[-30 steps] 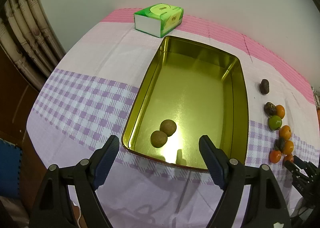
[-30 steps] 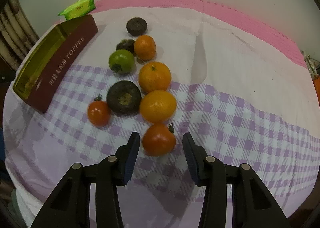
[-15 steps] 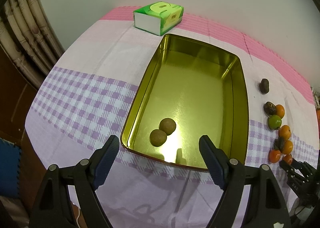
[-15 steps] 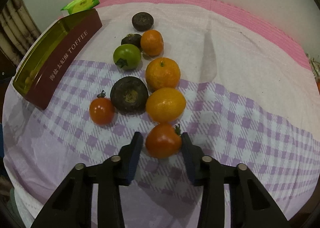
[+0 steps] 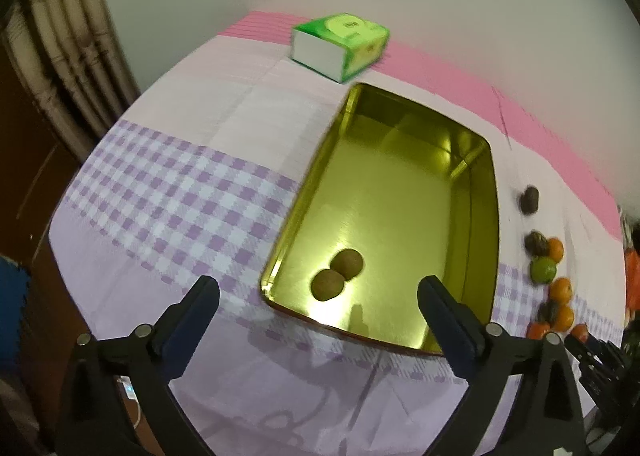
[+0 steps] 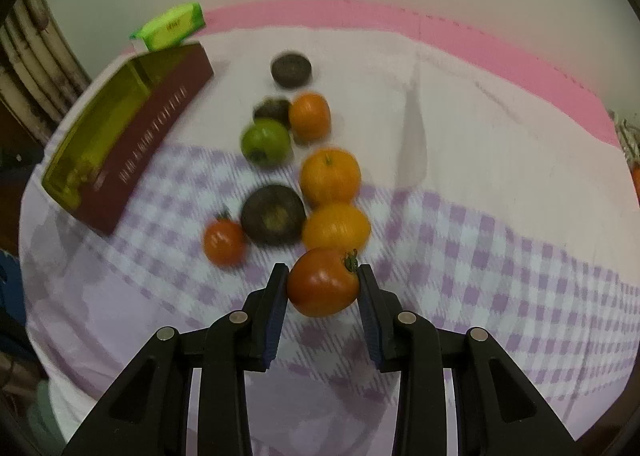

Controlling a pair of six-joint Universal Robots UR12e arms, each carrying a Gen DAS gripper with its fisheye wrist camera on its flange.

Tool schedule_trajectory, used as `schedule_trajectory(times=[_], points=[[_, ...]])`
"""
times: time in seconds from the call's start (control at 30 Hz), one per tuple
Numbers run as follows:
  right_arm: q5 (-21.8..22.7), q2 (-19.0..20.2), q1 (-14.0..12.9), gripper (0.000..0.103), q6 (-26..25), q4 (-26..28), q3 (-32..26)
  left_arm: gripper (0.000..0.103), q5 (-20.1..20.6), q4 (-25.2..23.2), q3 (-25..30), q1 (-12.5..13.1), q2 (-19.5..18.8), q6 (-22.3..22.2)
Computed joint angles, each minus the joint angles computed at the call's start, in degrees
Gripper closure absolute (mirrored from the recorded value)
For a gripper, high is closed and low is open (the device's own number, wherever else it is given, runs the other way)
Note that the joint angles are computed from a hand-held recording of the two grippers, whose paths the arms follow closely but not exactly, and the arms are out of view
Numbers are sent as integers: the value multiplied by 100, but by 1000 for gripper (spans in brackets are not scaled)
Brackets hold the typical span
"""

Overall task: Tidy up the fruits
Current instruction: 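Carry the red tomato into the gold tin and open the right tool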

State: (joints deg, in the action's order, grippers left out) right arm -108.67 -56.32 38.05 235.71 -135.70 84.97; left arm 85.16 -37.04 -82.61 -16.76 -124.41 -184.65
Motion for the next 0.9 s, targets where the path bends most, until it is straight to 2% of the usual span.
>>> schedule_trajectory(times=[0.13, 0.37, 0.53, 0.67, 0.9], points=[[52, 104, -35, 68, -417, -151, -299, 5, 79, 65, -37, 72, 24, -245], [312, 661, -49, 68, -1437, -256, -1382, 5, 96, 249, -175, 233, 101, -695], [588, 1197, -15, 68, -2069, 8, -2322, 5, 159, 350, -246, 299, 135, -937], [750, 1547, 7, 68, -2362, 317, -2880, 5, 174, 440, -258, 335, 122, -1108], [967, 1979, -3, 68, -2579, 834, -3542, 4, 364, 620, -297, 360, 114, -1399]])
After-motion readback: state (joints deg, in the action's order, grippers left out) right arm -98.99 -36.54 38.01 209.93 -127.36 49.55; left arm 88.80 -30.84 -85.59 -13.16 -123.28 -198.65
